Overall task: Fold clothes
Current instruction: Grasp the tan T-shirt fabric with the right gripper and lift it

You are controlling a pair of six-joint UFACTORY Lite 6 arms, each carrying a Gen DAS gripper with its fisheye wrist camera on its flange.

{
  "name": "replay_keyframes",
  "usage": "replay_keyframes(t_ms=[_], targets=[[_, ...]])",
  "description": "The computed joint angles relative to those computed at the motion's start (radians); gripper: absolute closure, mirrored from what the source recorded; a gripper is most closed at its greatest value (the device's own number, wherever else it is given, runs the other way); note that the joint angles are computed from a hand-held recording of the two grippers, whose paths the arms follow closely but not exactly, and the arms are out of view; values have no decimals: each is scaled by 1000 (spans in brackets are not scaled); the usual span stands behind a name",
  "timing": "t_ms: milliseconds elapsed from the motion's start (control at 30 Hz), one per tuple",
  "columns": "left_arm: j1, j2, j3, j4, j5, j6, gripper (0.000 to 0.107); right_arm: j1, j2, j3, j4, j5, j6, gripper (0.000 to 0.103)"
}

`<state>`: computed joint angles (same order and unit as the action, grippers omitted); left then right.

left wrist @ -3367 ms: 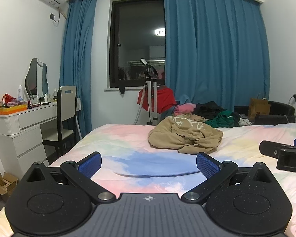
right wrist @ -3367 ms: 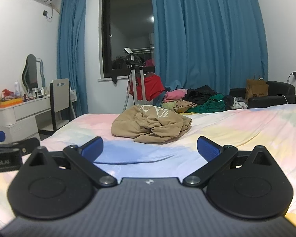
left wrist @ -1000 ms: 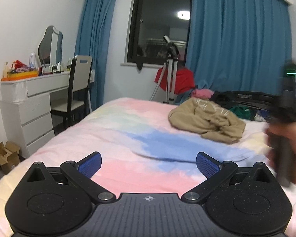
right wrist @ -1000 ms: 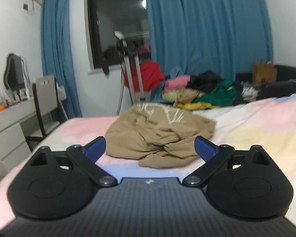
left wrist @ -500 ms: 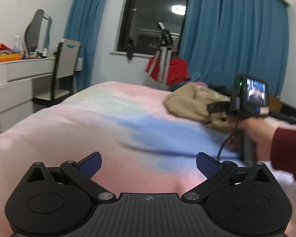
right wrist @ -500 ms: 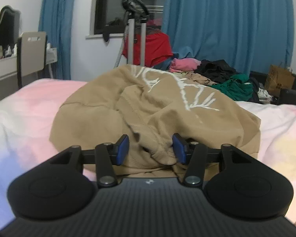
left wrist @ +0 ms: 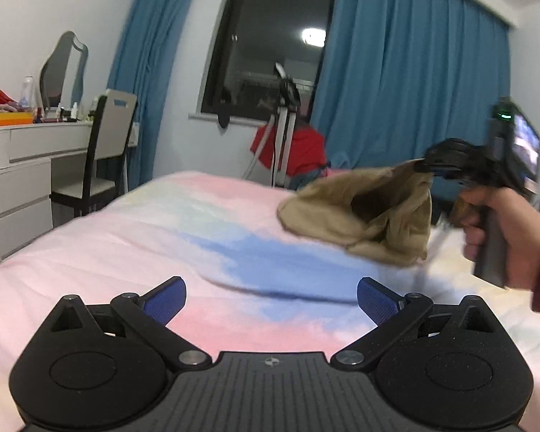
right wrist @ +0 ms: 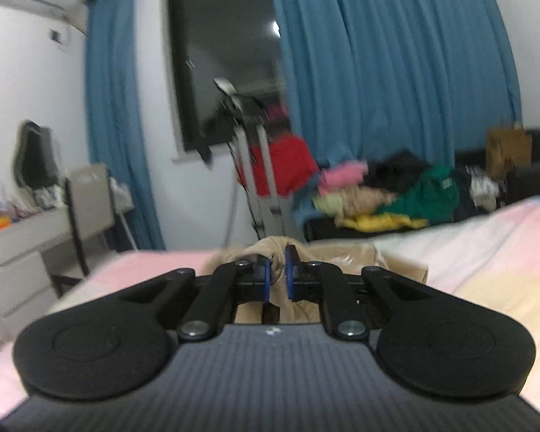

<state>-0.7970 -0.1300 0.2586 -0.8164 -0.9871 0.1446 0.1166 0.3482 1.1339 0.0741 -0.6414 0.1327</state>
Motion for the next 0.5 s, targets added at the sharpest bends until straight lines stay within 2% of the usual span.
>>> replay_keyframes(t_ms=[67, 100, 167, 300, 400, 500], targets=[[-121, -86, -14, -175, -27, 130, 5, -7, -209, -175, -64, -19, 53, 92], [-182, -116, -14, -256, -50, 192, 5, -17, -314, -246, -109, 11, 92, 92], [-297, -132, 5, -378, -111, 298, 5, -67, -523, -391, -300, 29, 278, 92], [-447, -89, 71, -514, -179, 457, 5, -188, -941, -613, -685, 128, 697, 92], [-478, -24, 120, -524, -172, 502, 5, -361, -1164, -744, -964, 45, 1011, 92], [-477, 89, 191, -501, -152, 542, 5, -665, -1309, -836, -1266, -192, 1325, 92]])
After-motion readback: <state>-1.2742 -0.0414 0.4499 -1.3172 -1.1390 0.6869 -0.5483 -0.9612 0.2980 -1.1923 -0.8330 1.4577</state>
